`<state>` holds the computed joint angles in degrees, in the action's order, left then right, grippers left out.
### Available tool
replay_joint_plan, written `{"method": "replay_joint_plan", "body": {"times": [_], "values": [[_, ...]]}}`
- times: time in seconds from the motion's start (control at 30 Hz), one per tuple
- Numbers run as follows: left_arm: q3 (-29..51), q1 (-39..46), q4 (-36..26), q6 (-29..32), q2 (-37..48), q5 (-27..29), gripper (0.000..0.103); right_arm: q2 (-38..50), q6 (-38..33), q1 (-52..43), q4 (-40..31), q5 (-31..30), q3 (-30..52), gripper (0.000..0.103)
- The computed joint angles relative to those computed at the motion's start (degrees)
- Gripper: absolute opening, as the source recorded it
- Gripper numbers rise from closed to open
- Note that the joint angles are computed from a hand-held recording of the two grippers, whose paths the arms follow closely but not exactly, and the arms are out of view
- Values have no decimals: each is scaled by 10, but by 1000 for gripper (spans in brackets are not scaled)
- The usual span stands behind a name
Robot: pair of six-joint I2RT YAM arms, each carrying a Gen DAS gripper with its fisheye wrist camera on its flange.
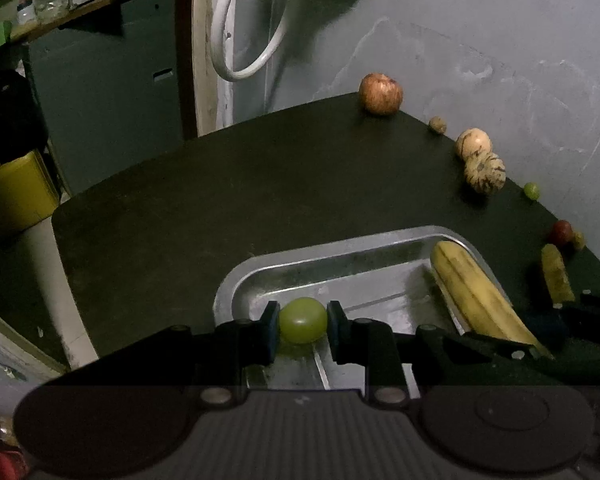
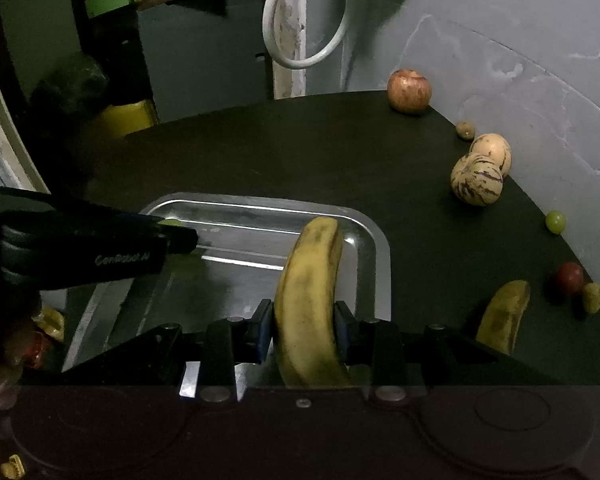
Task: Organize fruits
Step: 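Carry the grape over the tray and open the left gripper while the right carries the banana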
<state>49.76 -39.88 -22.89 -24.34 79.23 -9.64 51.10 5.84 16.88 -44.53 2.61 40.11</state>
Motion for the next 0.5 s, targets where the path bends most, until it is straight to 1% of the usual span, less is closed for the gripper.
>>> {"method": "replay_joint_plan", "body": {"times": [0.27,0.3,0.5], "values": [[6,0,-1,-3,11,-1,28,11,-5,-10,11,-7,-8,34],[9,-2,-3,-4,14,-2,28,8,-6,-11,13,-8,-9,37],[15,-5,-9,-8,15,-6,28,3,-12,-11,20,-13,-7,40]]}}
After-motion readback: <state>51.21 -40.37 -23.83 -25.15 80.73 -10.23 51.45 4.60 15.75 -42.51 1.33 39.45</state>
